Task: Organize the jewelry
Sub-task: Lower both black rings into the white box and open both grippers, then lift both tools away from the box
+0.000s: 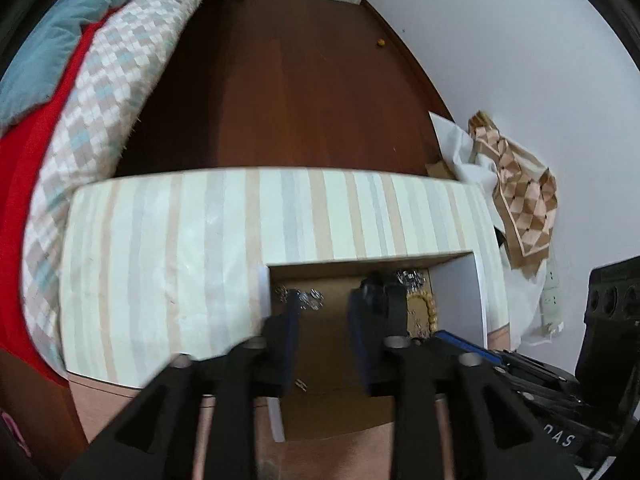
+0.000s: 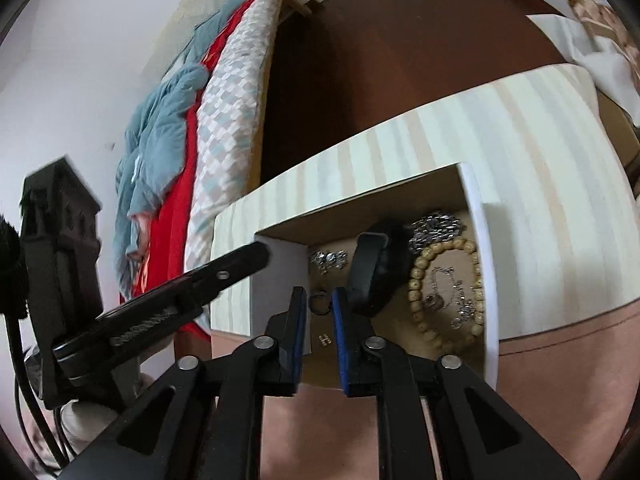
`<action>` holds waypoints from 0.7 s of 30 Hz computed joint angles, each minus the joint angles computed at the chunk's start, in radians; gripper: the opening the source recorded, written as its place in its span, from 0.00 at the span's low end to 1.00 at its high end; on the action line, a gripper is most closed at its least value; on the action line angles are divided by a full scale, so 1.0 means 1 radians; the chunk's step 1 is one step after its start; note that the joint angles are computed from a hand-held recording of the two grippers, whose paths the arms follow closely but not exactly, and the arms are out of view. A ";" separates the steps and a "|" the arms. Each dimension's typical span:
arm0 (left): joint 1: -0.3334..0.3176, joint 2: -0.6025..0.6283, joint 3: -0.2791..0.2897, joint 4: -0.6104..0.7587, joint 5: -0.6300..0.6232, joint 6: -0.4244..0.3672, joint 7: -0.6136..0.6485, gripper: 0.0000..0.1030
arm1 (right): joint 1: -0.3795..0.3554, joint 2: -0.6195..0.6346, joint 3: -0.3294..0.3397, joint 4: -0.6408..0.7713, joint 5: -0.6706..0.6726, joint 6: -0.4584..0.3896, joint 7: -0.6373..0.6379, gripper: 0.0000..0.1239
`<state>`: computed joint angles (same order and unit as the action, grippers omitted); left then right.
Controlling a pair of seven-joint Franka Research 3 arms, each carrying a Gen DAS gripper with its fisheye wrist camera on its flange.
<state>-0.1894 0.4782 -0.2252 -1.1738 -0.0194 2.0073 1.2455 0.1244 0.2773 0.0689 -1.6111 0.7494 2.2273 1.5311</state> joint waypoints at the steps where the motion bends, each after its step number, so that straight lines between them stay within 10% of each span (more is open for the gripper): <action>1: -0.002 -0.016 0.006 -0.017 0.012 0.017 -0.007 0.50 | 0.004 -0.010 -0.004 -0.012 -0.011 0.016 0.009 0.30; 12: -0.009 -0.286 0.035 -0.377 0.166 0.205 -0.133 0.80 | 0.064 -0.196 -0.049 -0.180 -0.366 0.170 0.160 0.54; 16: -0.024 -0.350 0.031 -0.453 0.251 0.213 -0.208 0.92 | 0.086 -0.241 -0.051 -0.194 -0.654 0.152 0.288 0.80; 21: -0.044 -0.416 0.019 -0.516 0.357 0.194 -0.282 0.97 | 0.095 -0.285 -0.034 -0.206 -0.841 0.091 0.345 0.83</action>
<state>-0.2338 0.0625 -0.2065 -1.6896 0.3375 2.2016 0.9631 0.2190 -0.0077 0.0345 -1.8172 -0.0917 2.3178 1.8764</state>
